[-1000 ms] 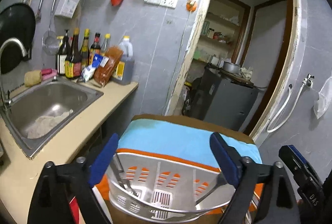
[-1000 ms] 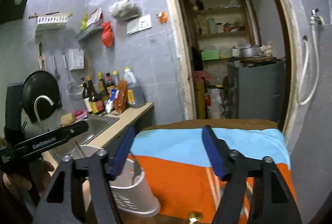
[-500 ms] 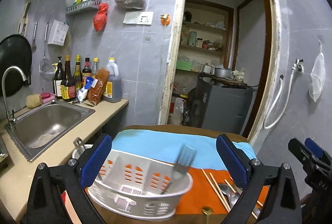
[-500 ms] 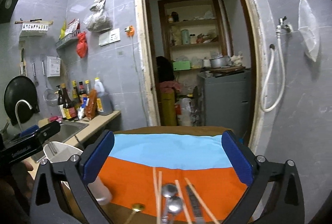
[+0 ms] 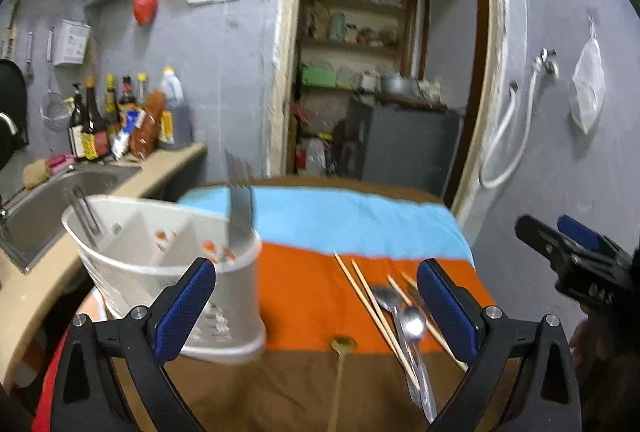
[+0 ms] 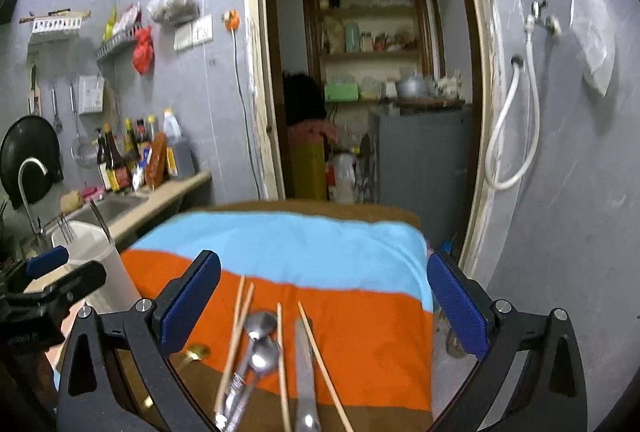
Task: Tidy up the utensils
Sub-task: 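Move both tools back down to the remaining utensils on the cloth, then grasp the gold spoon with the left gripper while the right grasps a chopstick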
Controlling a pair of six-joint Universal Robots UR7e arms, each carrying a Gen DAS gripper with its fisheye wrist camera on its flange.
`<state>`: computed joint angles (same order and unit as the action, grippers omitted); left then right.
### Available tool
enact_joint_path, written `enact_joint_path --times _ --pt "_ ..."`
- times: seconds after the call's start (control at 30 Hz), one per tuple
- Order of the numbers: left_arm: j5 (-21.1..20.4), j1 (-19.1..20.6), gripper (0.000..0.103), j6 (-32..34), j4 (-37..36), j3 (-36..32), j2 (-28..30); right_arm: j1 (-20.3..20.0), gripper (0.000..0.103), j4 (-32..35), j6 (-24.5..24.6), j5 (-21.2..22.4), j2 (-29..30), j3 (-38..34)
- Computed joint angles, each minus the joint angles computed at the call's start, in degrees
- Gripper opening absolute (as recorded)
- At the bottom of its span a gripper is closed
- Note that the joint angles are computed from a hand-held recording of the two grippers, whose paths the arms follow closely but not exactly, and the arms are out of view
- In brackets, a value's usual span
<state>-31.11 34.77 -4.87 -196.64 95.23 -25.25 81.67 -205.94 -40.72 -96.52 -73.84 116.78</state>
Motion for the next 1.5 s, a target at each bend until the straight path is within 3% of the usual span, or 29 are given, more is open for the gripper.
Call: enact_joint_path --times 0.13,0.2,0.27,0.4,0.47,0.6,0.67,0.83,1.03,1.13,1.17,1.2,1.27,1.5 --pt "-1.34 1.05 0.101 -5.37 8.08 -0.37 0.05 -2.29 0.101 6.53 -0.97 -0.45 0.35 -1.95" --pt "-2.12 1.86 0.092 -8.68 13.36 -0.98 -0.04 -3.09 0.098 9.75 -1.66 -0.61 0.9 -3.11" --pt "-3.65 2.8 0.082 -11.86 18.91 -1.85 -0.38 -3.6 0.08 12.76 -2.45 -1.75 1.8 -4.42" --pt "-8.5 5.06 0.056 -17.46 28.48 -3.75 -0.88 -4.39 0.06 19.26 -3.75 -3.34 4.07 -7.43" --pt "-9.96 5.97 0.051 -19.64 31.99 -4.59 -0.85 -4.41 0.048 21.34 -4.38 -4.21 5.23 -8.59" --pt "-12.18 7.0 0.041 -23.03 36.9 -5.51 -0.75 -4.35 0.043 24.8 -5.26 -5.73 7.76 -10.89" --pt "-12.39 7.19 0.038 -23.95 39.47 -6.07 -0.66 -4.19 0.036 26.59 -5.59 -6.54 8.95 -12.27" --pt "-12.32 6.94 0.035 -24.29 44.09 -6.96 -0.85 -4.02 0.034 29.97 -4.97 -9.43 11.01 -14.43" --pt "-11.99 6.89 0.027 -26.75 48.67 -8.56 -0.72 -4.01 0.03 29.53 -4.5 -10.61 10.99 -14.32" --pt "-11.09 7.11 0.019 -27.2 50.34 -10.44 0.09 -3.74 0.03 29.33 -4.6 -11.91 11.18 -14.53" --pt "-11.08 7.29 0.009 -27.2 50.59 -11.17 0.43 -3.77 0.029 29.5 -4.88 -12.1 11.17 -14.69" --pt "-11.62 7.6 0.006 -27.31 51.08 -12.12 0.79 -3.54 0.028 29.05 -5.65 -12.88 11.44 -14.82" --pt "-12.67 8.03 0.006 -28.13 51.13 -13.0 1.06 -2.98 0.022 29.18 -6.25 -14.76 12.14 -15.43" --pt "-16.01 8.97 0.007 -29.95 52.98 -13.86 0.44 -1.57 0.022 32.89 -6.53 -18.47 14.08 -18.96"
